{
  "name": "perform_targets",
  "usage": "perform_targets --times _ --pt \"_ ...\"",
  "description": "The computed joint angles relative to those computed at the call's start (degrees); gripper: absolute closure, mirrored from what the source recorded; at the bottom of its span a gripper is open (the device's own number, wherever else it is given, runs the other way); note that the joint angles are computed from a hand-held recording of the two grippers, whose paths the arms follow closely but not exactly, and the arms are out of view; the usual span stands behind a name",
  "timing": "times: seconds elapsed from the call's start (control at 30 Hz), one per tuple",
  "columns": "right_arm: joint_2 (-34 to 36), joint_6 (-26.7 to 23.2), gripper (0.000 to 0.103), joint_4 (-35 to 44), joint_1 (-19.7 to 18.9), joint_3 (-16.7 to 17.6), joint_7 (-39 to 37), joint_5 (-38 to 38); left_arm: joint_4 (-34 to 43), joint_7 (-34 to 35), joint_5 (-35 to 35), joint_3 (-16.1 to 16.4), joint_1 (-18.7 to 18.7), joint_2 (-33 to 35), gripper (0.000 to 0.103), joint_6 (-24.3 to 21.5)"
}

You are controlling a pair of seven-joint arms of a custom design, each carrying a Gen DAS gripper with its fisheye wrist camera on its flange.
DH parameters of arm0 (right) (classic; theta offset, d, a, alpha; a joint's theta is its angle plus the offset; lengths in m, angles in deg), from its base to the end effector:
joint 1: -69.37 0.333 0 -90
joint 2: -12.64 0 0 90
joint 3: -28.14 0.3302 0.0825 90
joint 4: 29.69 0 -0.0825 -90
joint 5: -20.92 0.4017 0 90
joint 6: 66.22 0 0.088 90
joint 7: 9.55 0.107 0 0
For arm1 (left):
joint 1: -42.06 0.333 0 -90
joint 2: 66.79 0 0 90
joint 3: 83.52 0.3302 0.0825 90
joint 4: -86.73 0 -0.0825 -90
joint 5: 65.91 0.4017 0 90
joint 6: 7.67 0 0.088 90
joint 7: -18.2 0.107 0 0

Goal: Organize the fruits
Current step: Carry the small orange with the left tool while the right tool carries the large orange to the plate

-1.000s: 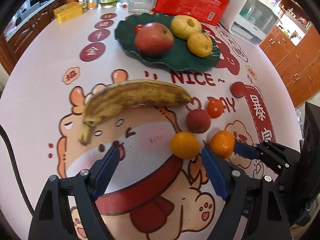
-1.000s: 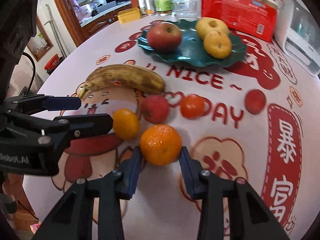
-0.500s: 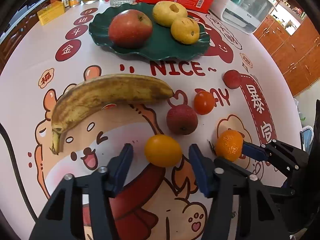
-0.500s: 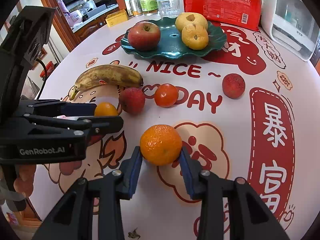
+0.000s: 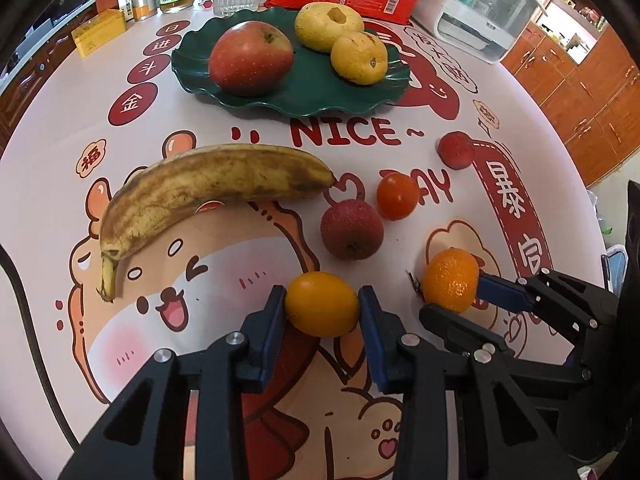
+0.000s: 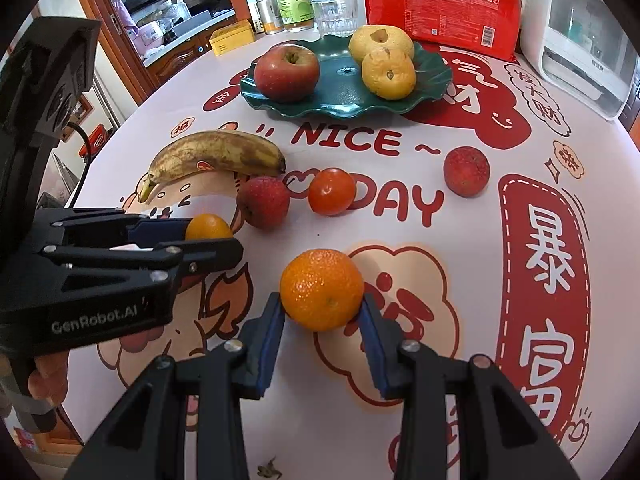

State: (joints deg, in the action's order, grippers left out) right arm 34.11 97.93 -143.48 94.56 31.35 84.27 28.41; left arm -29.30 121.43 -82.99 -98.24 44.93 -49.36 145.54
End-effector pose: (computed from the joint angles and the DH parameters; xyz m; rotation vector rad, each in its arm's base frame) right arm 0.5917 0.3088 0.3315 -2.1360 1.5698 -0.2275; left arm 0.6335 -0.1158 0.3403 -1.9376 2.2972 -0.6413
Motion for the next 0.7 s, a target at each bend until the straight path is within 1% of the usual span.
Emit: perform_targets --times 0.27,0.4,0.53,0.63,0.7 --pt "-0.9 -0.8 0.065 -0.3 0.9 -0.8 1.9 -1.3 -2.0 1.5 -2.1 0.0 0.5 -2.9 0.068 0.4" --pt "-2.4 -0.4 0.065 -0.9 1.4 -1.1 3.1 -2.4 -2.7 3.4 -5.0 0.3 0.8 -5.2 0.068 0.1" --pt "-4.0 -1.1 0.065 -0.4 4.1 -3.8 7.7 -8.1 -2.7 4.1 -6.0 1.5 0.3 -7.5 0.068 -0.4" --pt "-4.9 -2.3 0.065 0.7 4.1 -3.8 9.7 -10.6 -2.1 5.2 -7.3 2.4 0.1 -8.9 0.068 -1.3" --pt "-5.7 -2.9 0.065 1.6 3.3 -3.1 9.9 -11.0 -1.4 6.1 -7.6 3.2 0.0 -9.8 0.068 -2.0"
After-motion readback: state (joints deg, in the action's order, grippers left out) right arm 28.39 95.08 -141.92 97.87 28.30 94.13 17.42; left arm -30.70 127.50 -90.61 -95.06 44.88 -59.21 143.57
